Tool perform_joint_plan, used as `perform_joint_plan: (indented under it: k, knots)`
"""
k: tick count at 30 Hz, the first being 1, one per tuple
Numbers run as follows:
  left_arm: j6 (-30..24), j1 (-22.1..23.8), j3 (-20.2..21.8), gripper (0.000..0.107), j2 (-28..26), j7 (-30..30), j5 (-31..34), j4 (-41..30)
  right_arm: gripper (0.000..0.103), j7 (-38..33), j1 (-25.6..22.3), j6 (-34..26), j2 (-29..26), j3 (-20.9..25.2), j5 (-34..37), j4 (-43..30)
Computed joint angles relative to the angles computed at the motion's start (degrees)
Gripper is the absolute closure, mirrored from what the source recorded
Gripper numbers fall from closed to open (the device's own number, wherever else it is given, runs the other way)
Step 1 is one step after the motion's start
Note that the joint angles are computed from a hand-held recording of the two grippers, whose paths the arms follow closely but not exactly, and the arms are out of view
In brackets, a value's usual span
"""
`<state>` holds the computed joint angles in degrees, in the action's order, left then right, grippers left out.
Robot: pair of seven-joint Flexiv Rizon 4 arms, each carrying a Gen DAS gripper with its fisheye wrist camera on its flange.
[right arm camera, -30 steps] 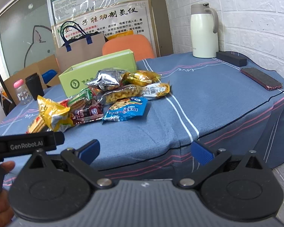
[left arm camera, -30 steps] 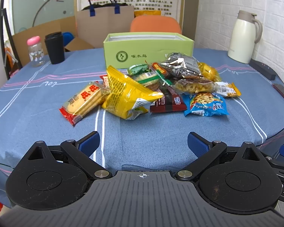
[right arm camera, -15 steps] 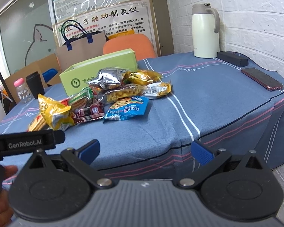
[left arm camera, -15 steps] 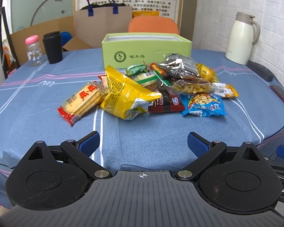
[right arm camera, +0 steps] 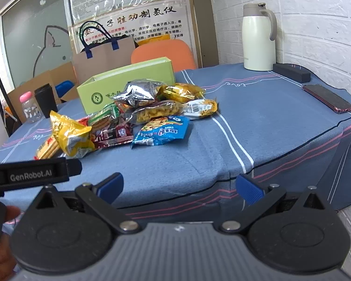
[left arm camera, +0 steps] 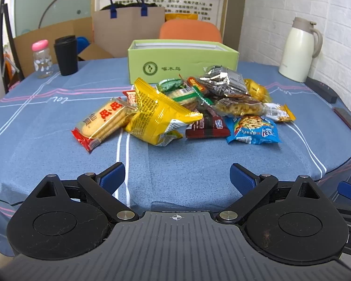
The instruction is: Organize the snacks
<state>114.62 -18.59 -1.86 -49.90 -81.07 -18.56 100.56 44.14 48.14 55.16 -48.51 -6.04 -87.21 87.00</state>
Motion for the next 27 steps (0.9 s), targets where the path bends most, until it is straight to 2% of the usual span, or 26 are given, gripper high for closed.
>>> perform_joint_plan:
  k: [27]
  knots:
    - [-1.6,-0.7,0.8,0.018,0.1,-0.1,-0.4,-0.5,0.001,-0.2,-0.3,-0.4,0.3,0.3,0.1,0.5]
